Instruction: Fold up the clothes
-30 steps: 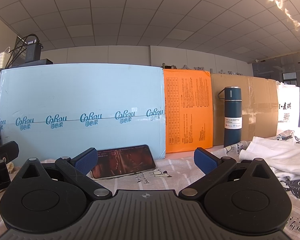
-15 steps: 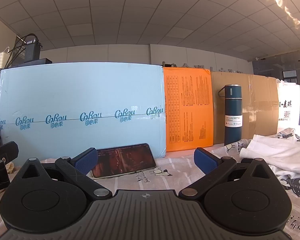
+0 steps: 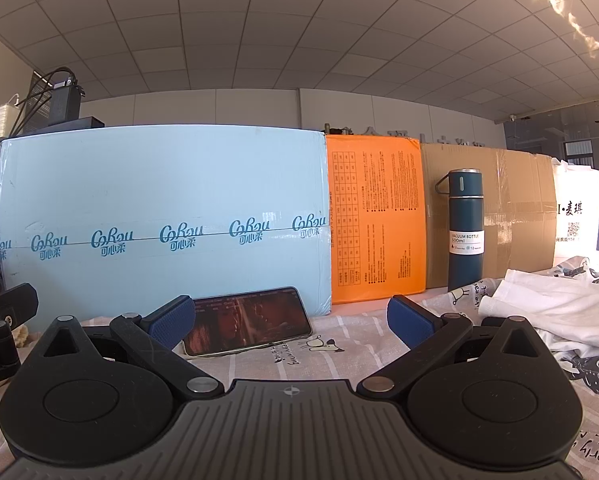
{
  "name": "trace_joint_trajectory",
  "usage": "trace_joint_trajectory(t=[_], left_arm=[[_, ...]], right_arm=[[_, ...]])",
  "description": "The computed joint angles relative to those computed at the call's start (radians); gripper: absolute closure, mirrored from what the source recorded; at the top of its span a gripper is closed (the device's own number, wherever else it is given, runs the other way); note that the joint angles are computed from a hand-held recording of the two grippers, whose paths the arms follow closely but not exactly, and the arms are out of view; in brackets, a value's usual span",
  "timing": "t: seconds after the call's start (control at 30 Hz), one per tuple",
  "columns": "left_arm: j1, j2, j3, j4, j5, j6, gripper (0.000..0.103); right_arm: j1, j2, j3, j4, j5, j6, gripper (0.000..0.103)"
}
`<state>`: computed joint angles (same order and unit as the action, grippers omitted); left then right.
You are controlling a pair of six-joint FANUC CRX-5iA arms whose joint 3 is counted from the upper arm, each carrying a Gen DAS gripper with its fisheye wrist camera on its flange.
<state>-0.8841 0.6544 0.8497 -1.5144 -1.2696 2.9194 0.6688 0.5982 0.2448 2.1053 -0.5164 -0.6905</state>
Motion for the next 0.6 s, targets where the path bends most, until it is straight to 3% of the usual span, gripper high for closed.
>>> trace_joint_trajectory(t=[0.6], left_arm=[[0.002,-0.002,-0.001,0.002,0.006,-0.002,0.000]], right_arm=[[0.001,-0.003,-0.002,-0.008,0.011,0.011,0.000]])
